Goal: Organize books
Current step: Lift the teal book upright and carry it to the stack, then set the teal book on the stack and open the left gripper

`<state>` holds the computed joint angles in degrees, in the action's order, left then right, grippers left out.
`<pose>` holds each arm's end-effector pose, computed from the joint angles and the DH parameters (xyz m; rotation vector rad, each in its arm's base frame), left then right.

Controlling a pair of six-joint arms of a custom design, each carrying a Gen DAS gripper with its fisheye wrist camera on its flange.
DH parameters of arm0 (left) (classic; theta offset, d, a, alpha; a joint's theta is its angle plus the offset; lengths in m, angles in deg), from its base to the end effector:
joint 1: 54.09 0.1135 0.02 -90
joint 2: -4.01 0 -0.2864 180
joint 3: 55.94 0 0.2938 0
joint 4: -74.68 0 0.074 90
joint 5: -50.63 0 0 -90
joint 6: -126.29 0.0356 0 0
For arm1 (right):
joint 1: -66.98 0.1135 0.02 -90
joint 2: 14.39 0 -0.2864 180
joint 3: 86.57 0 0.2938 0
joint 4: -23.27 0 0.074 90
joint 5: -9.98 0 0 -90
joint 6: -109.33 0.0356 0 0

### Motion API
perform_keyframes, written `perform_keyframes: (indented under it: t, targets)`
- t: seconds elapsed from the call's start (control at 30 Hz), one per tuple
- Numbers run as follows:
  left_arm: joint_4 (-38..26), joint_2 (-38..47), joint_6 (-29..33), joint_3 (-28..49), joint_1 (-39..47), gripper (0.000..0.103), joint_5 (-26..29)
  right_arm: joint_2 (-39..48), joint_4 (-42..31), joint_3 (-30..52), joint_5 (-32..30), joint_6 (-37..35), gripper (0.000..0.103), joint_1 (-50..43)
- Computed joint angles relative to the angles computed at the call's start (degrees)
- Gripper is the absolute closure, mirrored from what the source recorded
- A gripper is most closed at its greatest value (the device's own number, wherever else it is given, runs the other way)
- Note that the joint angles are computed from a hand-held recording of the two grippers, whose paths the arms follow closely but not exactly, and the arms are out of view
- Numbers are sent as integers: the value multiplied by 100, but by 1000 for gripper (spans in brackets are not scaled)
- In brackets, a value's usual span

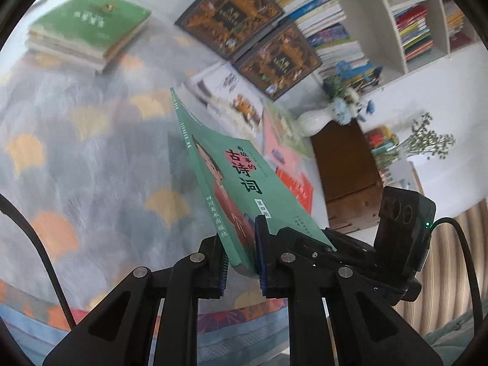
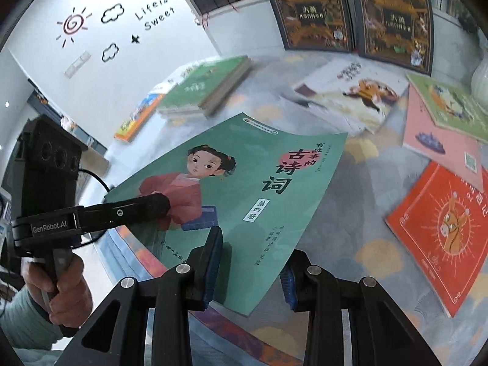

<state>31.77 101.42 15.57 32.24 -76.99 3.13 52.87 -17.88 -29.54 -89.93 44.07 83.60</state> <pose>0.3669 -0.1811 0.2712 0.3852 2.5212 -1.2349 0.2536 0.0821 0.2402 0.1021 2.5208 0.5166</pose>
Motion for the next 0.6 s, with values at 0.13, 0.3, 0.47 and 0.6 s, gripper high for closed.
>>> perform_keyframes:
  t: [0.13,0.3,0.47,0.6]
  targets:
    - [-207,234,229,562,469,90,307,714,203,850,226,194,69,255]
    - [-830,1042,938,1869,1085,90,323,2186,502,2258,278,300,68,413]
    - [-1714,2321,1443,3632,1630,89,327,3843,364,4092,380,399,68,587]
    - [-2434,3472,1669,5240,1868,89,408,5037,-50,5590,424,572,68,651]
